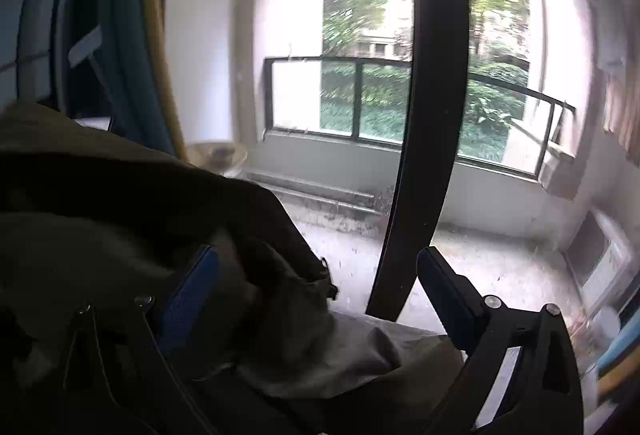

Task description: Fold large clothes

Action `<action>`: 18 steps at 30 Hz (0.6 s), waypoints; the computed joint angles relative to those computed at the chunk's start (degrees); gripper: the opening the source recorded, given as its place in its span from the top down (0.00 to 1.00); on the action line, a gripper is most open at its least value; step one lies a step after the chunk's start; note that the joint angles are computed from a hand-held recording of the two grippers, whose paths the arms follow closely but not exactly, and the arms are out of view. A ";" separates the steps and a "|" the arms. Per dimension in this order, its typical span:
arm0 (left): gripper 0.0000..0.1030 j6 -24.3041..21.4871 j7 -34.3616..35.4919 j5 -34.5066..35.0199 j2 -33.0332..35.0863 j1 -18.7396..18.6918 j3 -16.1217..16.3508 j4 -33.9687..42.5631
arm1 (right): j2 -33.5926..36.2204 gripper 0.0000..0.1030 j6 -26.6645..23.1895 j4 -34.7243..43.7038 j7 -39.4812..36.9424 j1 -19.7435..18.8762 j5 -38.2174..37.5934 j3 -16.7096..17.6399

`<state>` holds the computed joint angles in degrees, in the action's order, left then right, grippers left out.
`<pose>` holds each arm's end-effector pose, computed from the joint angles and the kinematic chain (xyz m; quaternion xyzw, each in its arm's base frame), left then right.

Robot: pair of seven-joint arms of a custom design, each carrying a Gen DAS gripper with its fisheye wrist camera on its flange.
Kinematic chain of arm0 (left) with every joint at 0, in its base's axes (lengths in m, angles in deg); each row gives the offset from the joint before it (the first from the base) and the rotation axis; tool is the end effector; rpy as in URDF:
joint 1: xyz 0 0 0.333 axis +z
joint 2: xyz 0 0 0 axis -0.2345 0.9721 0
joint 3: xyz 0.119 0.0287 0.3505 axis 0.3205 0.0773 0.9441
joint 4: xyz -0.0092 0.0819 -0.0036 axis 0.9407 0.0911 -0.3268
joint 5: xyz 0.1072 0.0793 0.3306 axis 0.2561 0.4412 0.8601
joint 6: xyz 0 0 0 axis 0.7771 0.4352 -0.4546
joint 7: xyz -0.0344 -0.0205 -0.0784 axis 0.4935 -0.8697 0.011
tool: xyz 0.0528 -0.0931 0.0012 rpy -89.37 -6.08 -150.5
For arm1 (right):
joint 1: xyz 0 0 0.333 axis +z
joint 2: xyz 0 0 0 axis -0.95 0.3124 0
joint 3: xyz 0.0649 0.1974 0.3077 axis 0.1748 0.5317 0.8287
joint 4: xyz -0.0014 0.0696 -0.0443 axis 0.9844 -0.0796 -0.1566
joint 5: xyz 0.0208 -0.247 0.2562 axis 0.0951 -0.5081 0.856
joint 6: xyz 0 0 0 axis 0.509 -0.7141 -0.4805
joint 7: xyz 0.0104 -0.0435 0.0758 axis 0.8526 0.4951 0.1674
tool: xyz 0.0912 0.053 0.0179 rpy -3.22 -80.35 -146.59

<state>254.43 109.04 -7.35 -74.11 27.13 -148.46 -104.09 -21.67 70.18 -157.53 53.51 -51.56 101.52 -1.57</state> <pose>0.2735 -0.4382 0.6342 -0.4184 0.6034 -0.4438 0.5137 0.5617 0.3263 0.6452 -0.8256 0.2322 -0.1694 0.4855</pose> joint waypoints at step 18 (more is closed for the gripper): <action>0.91 -0.32 -2.83 -0.42 2.90 -8.15 4.17 -6.59 | 28.80 0.48 -35.28 41.01 27.78 5.99 -26.77 -1.29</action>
